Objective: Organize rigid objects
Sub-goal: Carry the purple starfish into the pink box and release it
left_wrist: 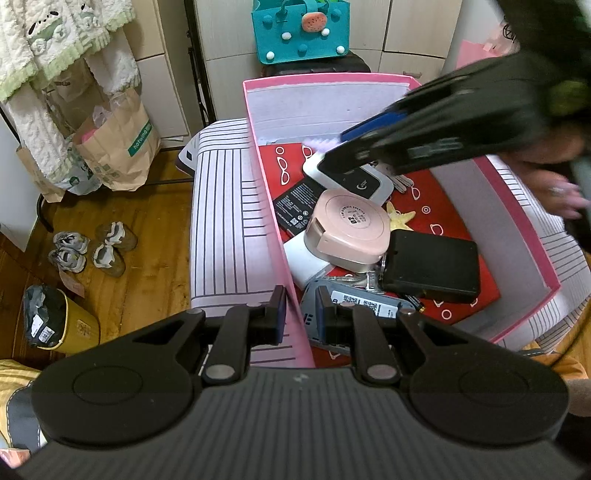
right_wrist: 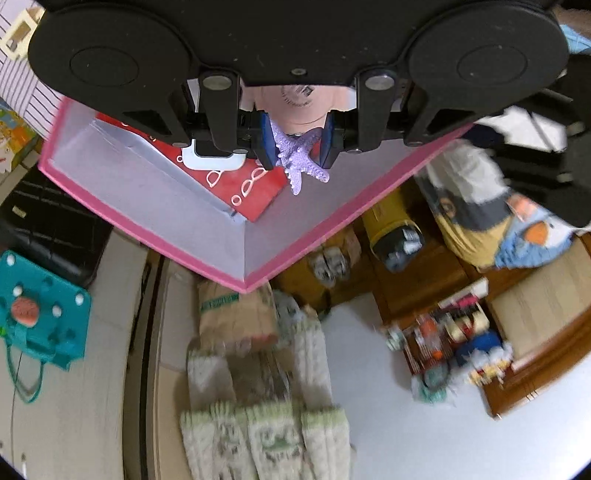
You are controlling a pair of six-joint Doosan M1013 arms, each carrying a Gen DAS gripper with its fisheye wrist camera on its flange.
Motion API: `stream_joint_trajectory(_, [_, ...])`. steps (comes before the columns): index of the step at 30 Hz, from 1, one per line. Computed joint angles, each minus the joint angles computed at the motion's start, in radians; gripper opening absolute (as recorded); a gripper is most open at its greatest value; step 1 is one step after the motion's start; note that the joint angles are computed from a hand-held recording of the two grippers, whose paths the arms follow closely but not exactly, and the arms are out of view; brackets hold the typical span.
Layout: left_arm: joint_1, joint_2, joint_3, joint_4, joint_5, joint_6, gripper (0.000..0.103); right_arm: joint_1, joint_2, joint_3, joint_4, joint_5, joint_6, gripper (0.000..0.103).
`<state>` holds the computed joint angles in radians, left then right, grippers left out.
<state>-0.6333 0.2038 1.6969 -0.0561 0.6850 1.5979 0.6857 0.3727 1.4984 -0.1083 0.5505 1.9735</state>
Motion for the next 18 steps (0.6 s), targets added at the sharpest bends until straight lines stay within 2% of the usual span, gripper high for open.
stream_joint_trajectory(4, [0.004,0.003,-0.006,-0.017,0.010,0.007,0.014,-0.012,0.055,-0.060,0.035,0.085,-0.048,0.030])
stream_joint_trajectory(6, [0.007,0.005,-0.010,-0.029,0.018,0.019,0.014,-0.012,0.076,-0.083,0.042,0.139,-0.129,0.030])
stream_joint_trajectory(9, [0.010,0.004,-0.008,-0.037,0.014,0.029,0.014,0.005,0.094,-0.104,-0.061,0.165,-0.101,0.030])
stream_joint_trajectory(12, [0.008,0.003,-0.004,-0.033,0.007,0.030,0.014,-0.004,0.095,-0.104,-0.004,0.142,-0.123,0.030])
stream_joint_trajectory(14, [0.008,0.003,-0.003,-0.035,0.005,0.028,0.014,-0.007,0.081,-0.090,-0.012,0.110,-0.081,0.042])
stream_joint_trajectory(16, [0.010,0.003,-0.002,-0.043,0.003,0.031,0.014,-0.007,0.056,-0.062,-0.036,0.072,-0.039,0.048])
stream_joint_trajectory(18, [0.011,0.002,-0.001,-0.048,0.002,0.033,0.014,-0.013,0.017,-0.021,-0.027,0.031,-0.007,0.048])
